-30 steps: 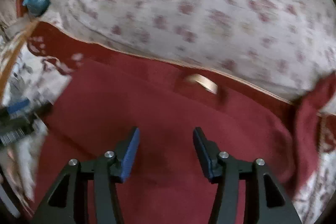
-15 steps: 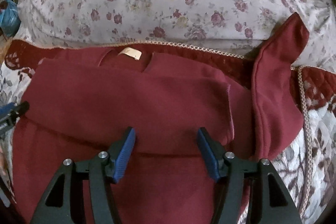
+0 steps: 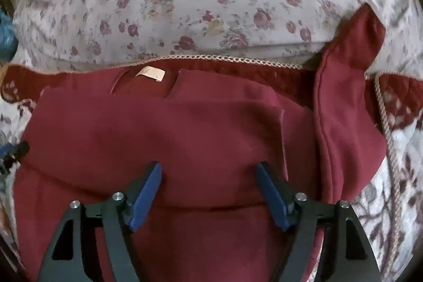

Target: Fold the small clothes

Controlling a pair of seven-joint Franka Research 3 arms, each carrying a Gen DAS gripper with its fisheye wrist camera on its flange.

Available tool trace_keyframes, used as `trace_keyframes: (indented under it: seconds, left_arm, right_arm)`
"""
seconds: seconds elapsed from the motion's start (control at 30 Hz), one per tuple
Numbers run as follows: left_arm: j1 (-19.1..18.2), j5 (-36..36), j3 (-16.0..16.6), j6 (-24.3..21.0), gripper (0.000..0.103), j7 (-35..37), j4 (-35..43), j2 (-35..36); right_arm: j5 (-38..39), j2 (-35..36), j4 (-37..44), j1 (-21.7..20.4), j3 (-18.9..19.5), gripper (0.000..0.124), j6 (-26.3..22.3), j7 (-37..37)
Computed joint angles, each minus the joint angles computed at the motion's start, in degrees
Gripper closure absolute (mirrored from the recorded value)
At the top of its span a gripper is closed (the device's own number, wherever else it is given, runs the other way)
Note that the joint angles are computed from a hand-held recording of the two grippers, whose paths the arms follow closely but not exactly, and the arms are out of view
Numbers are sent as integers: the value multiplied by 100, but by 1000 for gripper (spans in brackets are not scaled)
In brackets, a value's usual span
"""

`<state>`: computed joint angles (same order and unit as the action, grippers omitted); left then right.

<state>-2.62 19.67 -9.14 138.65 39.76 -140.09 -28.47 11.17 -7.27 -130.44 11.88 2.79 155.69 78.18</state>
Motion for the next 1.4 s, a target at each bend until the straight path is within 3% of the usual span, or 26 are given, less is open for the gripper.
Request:
trace_keyframes:
  seconds: [0.13,0.27,0.4,0.43,0.53,0.63,0.87,1.0,1.1,1.23,1.4]
  left_arm:
    - [-172,-407,208,325,15,238,-117,-20]
    - [-157,-405,104,17,14,412,33,226]
    - [-68,-210,-20,-8,9,208,3,248]
    - [-126,-275,71,212,9,303,-90,212]
    - [-138,-358,111,213,9,353,-122,163]
    - [-120,-368,107,204,9,383,-130,137]
    - [-113,-309,91,464,9,372,-228,10]
    - [-116,-338,81,507,9,381,-269,-17]
    - [-120,-318,62,542,9,408,-273,-14]
    - [-90,-152,-31,417,9,445,-203,62]
    - [-127,-198,23,385,9,483,-201,98]
  right_arm:
    - [-101,8,-78,4,35,41,183,70]
    - [-137,18,-81,17,35,39,192,71]
    - [567,-35,118,103,-151,39,-232,-484]
    - [779,-74,149,106,-194,39,-252,-627]
    - [1006,-186,208,-64,-274,39,109,-537]
    - [1259,-58,387,-280,-416,38,179,-252]
    - [2186,270,748,-556,-568,38,-567,-77]
    - [1733,323,719,-567,-414,38,-310,107]
    - [956,421,648,-606,-329,38,10,633]
    - [795,609,785,-637,-389,38,-339,781]
    - [511,546,699,-598,-356,38,-208,930]
